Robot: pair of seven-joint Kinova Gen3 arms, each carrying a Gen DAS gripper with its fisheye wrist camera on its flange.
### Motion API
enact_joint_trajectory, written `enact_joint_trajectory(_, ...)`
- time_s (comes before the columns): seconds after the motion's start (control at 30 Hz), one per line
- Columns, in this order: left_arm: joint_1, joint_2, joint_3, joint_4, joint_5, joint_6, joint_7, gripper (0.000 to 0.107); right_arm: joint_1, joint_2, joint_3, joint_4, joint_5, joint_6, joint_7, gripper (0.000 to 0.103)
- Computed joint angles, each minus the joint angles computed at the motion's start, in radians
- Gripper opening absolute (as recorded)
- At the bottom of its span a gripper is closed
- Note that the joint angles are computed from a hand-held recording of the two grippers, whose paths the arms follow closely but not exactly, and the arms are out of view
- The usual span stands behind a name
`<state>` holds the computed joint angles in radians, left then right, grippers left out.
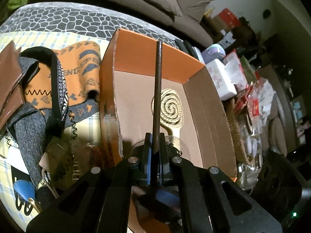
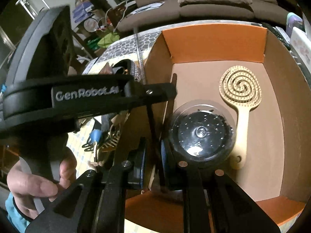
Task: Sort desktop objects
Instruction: 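Lower the second chopstick into the box and open the left tool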
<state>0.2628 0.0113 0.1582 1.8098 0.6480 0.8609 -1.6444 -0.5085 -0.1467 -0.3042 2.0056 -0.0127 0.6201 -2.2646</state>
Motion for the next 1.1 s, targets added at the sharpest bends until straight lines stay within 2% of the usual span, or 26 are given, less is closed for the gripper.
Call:
enact_joint_trajectory(0.1, 0.009, 0.002, 0.006, -0.008, -0.030, -0.012, 0.029, 0.007, -0.004, 0.005, -0.004, -0.003, 0.002, 0.003, -0.005, 0.016)
enact_joint_trajectory(0.17, 0.005, 0.000, 0.002, -0.004, -0.008, -0.011, 0.008, 0.011, -0.006, 0.008, -0.002, -0.004, -0.002, 0.002, -0.007, 0.016)
enact_joint_trajectory(0.3, -0.014, -0.005, -0.013, 0.000, 0.039, 0.012, -0.029, 0.026, -0.007, 0.015, -0.004, -0.007, 0.008, 0.008, -0.023, 0.016)
enact_joint_trajectory(0.5, -0.041, -0.018, -0.031, 0.005, 0.081, 0.041, -0.058, 0.027, -0.008, 0.018, -0.005, -0.006, 0.022, 0.014, -0.049, 0.016)
enact_joint_trajectory(0.6, -0.046, -0.038, -0.027, 0.006, 0.053, 0.032, -0.028, 0.039, -0.012, 0.023, -0.011, -0.010, 0.035, 0.016, -0.063, 0.016)
enact_joint_trajectory(0.77, -0.057, -0.059, -0.052, 0.005, 0.082, 0.058, -0.048, 0.044, -0.012, 0.020, -0.012, -0.010, 0.040, 0.024, -0.068, 0.016)
enact_joint_trajectory(0.83, -0.060, -0.076, -0.054, 0.004, 0.052, 0.056, -0.024, 0.059, -0.010, 0.023, 0.006, -0.018, 0.034, 0.020, -0.053, 0.016)
enact_joint_trajectory(0.9, -0.068, -0.092, -0.069, 0.012, 0.054, 0.066, -0.031, 0.061, -0.004, 0.007, 0.006, -0.020, 0.038, 0.022, -0.060, 0.019)
enact_joint_trajectory(1.1, -0.099, -0.128, -0.099, 0.020, -0.004, 0.136, -0.010, 0.074, 0.025, -0.034, -0.040, -0.052, 0.109, 0.038, -0.145, 0.045)
